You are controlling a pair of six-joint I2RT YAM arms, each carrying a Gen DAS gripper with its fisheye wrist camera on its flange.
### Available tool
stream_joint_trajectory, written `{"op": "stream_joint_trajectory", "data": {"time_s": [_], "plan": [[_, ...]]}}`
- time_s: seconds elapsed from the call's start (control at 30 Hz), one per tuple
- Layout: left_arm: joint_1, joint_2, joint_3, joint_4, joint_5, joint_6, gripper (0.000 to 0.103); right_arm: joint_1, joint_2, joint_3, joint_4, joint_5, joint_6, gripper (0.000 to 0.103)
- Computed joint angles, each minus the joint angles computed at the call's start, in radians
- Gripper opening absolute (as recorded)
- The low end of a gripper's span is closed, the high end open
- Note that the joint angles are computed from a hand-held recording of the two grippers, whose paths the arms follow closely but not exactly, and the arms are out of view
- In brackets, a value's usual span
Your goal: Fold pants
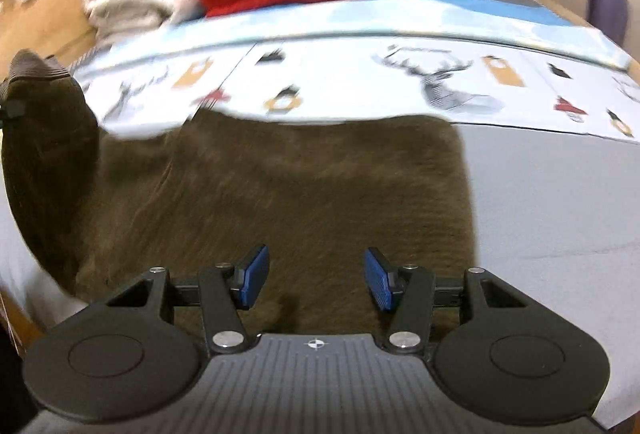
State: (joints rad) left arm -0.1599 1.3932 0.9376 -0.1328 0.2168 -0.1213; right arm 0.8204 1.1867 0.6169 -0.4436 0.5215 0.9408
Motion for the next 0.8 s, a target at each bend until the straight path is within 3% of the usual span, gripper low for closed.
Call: {"op": "stream_joint_trajectory", "data": {"time_s": [0.1,0.2,0.3,0.4,0.57,0.63,0.73,0.8], "plan": [[-0.266,-0.030,0.002,0.017,-0.099,-0.025,0.016,-0.047,-0.117,-0.061,-0.015,0.031,0.045,0.055],[-0.495,0.030,0.025,0.016,-0.146,-0.020,0.018,-0.106,-0.227,-0.118,-0.053,0.054,0.095,0.055],[-0.595,0.134,0.056,-0.033,-0.077,-0.006,0.040,-0.187,-0.317,-0.164,-0.096,0.050,0.160,0.055],[-0.582,0.109,-0.039,0.041,-0.063,-0.054,0.064,-0.281,-0.413,-0.212,-0.134,0.016,0.212,0.055],[-0.413,0.111,-0.103,0.061,-0.070,-0.053,0.062,-0.359,-0.523,-0.281,-0.069,-0.109,0.189,0.058],[-0.352,0.123,-0.123,0.059,-0.061,-0.036,0.062,-0.373,-0.513,-0.297,-0.004,-0.179,0.161,0.069],[-0.302,0.208,-0.131,0.037,-0.082,0.033,0.060,-0.390,-0.410,-0.297,0.115,-0.301,0.125,0.078],[-0.298,0.218,-0.204,0.144,-0.100,0.135,0.060,-0.363,-0.291,-0.269,0.150,-0.326,0.114,0.081]]}}
